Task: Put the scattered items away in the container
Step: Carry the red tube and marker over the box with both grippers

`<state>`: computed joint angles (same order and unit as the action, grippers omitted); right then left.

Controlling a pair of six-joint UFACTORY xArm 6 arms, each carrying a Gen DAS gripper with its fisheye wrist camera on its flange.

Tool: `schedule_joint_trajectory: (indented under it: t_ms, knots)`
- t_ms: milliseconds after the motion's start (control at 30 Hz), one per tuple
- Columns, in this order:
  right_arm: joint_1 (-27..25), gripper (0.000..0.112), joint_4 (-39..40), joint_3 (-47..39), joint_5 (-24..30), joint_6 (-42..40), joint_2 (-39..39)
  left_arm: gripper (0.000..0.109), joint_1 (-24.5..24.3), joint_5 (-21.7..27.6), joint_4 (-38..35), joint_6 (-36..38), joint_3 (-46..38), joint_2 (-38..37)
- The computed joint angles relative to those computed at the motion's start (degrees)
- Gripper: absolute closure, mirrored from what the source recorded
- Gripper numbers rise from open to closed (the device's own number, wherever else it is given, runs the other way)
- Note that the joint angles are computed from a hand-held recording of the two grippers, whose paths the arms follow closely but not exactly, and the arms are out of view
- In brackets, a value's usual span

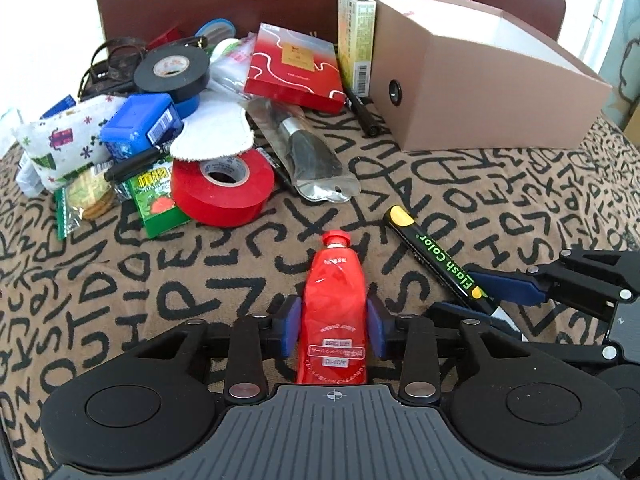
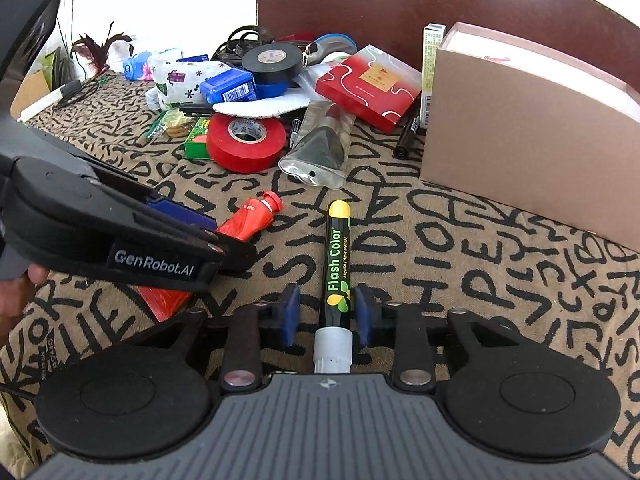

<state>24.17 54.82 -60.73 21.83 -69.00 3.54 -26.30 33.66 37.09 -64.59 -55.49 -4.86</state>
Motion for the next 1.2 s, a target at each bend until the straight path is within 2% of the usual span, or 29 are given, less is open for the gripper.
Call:
schedule_joint_trajectory:
  t_ms: [200, 667, 900, 1200]
  knots:
    - [-0.64, 0.094, 0.7, 0.64, 0.95, 0.55, -1.27, 0.074, -0.56, -0.48, -1.23, -0.05, 0.82, -1.45]
    - [-2.99, 0.094, 10.06, 0.71, 1.04, -6.66, -5.56, 0.074, -1.56, -3.0, 0.54, 0.05, -3.07, -1.82]
    - [-4.67, 0.094, 15.44, -3.95, -0.01, -11.39, -5.23, 0.074, -1.06, -4.77, 2.2, 2.24, -10.98, 2.09]
    - [-6.77, 0.094, 17.06, -15.33, -2.85, -12.95, 1.31, 0.074, -0.22, -3.62, -1.55, 10.8, -28.71, 12.98]
